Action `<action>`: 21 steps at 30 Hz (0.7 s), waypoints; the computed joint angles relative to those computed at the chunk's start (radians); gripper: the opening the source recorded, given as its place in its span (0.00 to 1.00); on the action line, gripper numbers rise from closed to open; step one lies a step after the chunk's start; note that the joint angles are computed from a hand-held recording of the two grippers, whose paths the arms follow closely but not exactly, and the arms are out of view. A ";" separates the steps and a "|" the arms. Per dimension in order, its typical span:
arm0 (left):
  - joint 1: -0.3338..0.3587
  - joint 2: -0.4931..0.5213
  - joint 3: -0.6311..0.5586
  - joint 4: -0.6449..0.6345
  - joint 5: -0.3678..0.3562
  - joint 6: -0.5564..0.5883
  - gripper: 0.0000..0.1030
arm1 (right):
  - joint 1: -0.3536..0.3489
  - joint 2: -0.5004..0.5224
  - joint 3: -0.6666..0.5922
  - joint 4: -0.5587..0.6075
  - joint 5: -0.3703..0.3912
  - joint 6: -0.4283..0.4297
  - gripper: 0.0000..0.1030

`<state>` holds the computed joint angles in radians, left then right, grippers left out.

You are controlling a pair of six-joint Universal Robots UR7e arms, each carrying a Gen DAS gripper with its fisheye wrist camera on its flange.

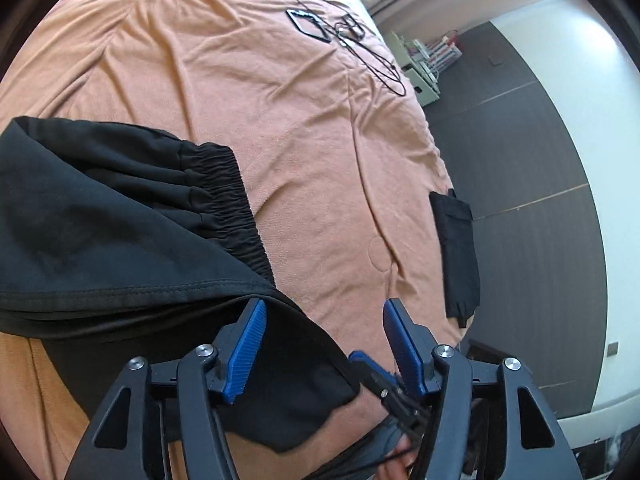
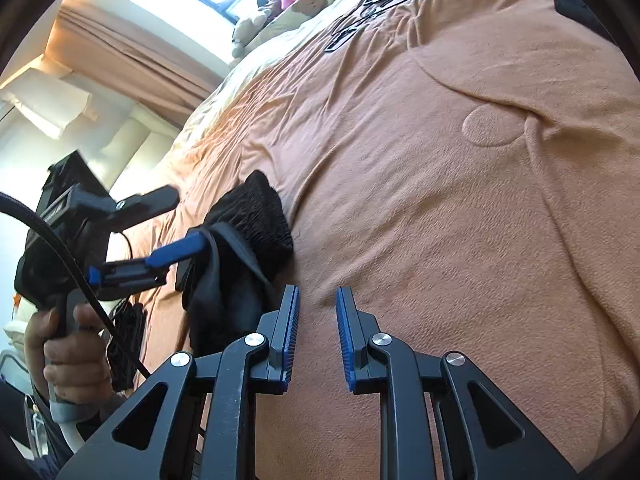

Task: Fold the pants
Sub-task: 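Open both tools and release the folded pants onto the bed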

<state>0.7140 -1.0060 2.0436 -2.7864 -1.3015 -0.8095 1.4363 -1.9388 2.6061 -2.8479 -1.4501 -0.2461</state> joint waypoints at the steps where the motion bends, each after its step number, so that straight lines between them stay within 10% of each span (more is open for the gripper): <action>1: -0.005 -0.011 0.010 -0.002 0.002 -0.003 0.63 | 0.000 -0.006 -0.003 0.007 0.003 0.002 0.16; 5: -0.020 -0.060 0.053 -0.005 0.039 -0.026 0.76 | -0.002 -0.020 -0.013 0.024 0.026 0.005 0.25; 8: -0.026 -0.105 0.095 -0.014 0.067 -0.051 0.81 | 0.006 -0.017 -0.017 0.017 0.042 0.009 0.58; 21: 0.002 -0.285 0.286 -0.066 0.151 -0.185 0.82 | 0.118 0.153 -0.074 -0.027 -0.039 0.023 0.59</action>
